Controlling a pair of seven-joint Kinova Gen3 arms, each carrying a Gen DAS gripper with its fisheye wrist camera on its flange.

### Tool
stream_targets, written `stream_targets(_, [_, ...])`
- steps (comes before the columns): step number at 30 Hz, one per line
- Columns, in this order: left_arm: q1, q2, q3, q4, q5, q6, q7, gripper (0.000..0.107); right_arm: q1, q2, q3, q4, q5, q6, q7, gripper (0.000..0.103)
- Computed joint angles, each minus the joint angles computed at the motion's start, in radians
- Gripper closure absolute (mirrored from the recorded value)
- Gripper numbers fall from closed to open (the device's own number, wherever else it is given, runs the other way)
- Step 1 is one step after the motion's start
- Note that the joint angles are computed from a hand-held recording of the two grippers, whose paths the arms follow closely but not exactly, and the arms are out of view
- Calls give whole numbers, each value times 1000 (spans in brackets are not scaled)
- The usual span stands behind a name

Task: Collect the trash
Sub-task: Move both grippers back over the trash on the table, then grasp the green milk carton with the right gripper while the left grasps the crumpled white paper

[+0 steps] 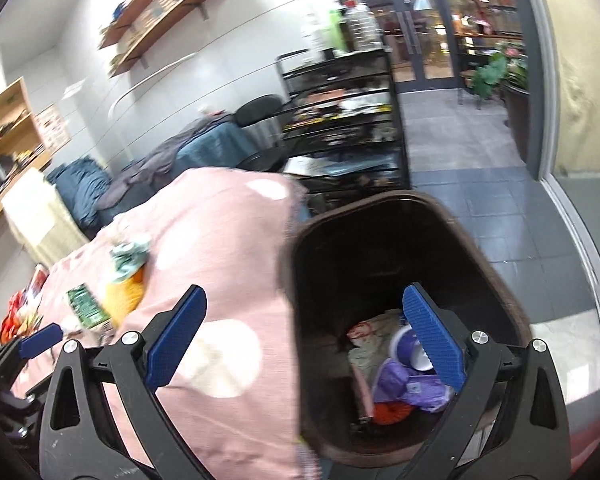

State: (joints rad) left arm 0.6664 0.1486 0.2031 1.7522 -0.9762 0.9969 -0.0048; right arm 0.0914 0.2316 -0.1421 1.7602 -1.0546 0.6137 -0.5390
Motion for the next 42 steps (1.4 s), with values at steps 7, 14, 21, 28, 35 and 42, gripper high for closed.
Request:
stream_targets(7, [-46, -107, 22, 125, 36, 65, 58, 10, -50, 18, -33, -62, 37, 141, 24, 6])
stream_targets(14, [-158, -231, 55, 236, 105, 68, 53, 10, -117, 97, -65, -200, 111, 369, 13, 6])
stream_targets(21, [-263, -350, 67, 335, 157, -11, 22, 10, -254, 213, -112, -404, 262, 555, -35, 6])
stream_targets(28, [-346, -402, 44, 376, 241, -90, -105, 10, -438, 325, -116, -616, 474, 596, -161, 14])
stream_targets(35, [-413, -416, 9, 384, 310, -173, -278, 10, -567, 473, -107, -856, 627, 707, -268, 23])
stream_targets(42, [-487, -369, -18, 345, 366, -220, -472, 13, -552, 514, -133, -903, 619, 743, -295, 52])
